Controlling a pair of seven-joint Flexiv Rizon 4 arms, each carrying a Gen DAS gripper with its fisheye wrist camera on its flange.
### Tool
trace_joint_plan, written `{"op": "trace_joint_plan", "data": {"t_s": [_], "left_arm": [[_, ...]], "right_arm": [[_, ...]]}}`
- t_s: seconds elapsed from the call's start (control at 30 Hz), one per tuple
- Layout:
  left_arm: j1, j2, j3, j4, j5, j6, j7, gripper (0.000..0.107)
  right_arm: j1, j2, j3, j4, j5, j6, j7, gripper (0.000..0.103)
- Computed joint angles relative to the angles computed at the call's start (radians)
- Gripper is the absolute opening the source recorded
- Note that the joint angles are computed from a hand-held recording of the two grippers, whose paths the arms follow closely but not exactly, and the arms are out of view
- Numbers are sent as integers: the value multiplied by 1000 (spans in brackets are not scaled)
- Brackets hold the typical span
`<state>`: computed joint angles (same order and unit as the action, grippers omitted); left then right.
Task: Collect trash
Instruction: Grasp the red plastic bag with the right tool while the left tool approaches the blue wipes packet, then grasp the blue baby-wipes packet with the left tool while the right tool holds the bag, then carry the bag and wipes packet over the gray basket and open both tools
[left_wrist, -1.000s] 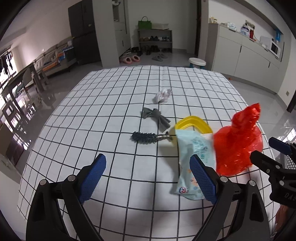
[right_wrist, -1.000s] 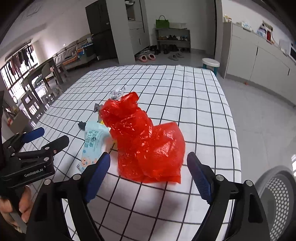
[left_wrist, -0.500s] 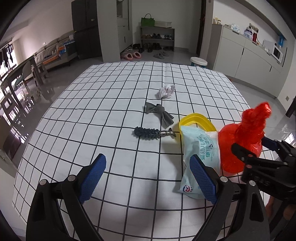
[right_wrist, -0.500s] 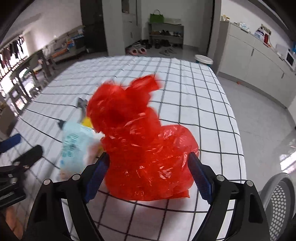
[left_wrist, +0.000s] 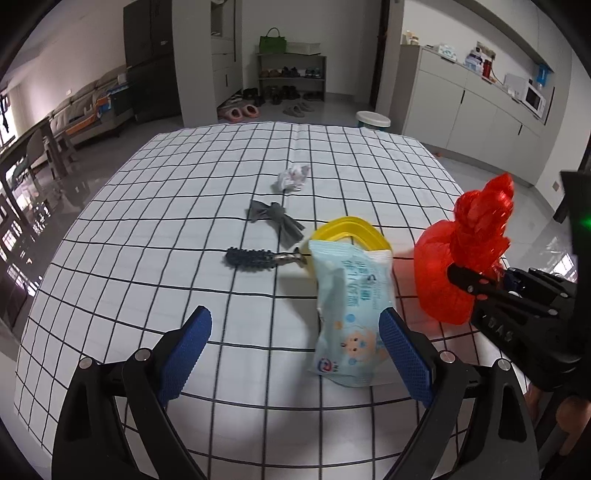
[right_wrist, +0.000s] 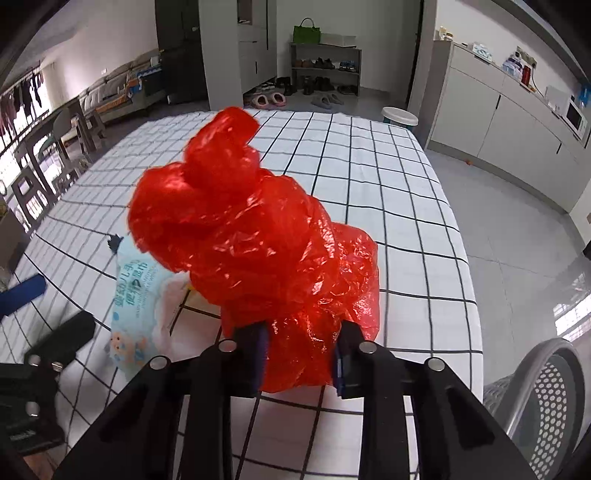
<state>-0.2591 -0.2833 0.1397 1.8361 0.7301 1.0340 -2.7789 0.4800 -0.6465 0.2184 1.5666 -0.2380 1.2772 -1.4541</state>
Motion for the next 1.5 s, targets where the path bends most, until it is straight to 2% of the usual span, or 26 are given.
{"op": "trace_joint_plan", "data": {"t_s": [0.33,0.8,0.87,0.97,1.1,1.2,1.5], "left_arm": [[-12,-41,0,-31,-21,22,11,91],[-36,-139,35,-94,-113,19,60,91],[-38,-149,41,-101,-123,20,65,88],[-40,-159,44,-109,-138,20,83,77],[-39,-166,43,-105,-160,37,110,56],[-48,-165,56,-92,-167,61,106,55],[-89,-138,77,-87,-122,55,80,55]], "right_arm": [[-86,45,64,6,115,-43,-26,25],[-134,102,77,59,202,-63,-73,25],[-136,106,77,67,208,-64,-77,25],[-142,109,77,68,218,-67,-87,25],[-145,113,76,70,227,-66,-92,25],[-147,115,74,70,231,-69,-94,25],[-169,143,70,109,245,-46,-104,25]]}}
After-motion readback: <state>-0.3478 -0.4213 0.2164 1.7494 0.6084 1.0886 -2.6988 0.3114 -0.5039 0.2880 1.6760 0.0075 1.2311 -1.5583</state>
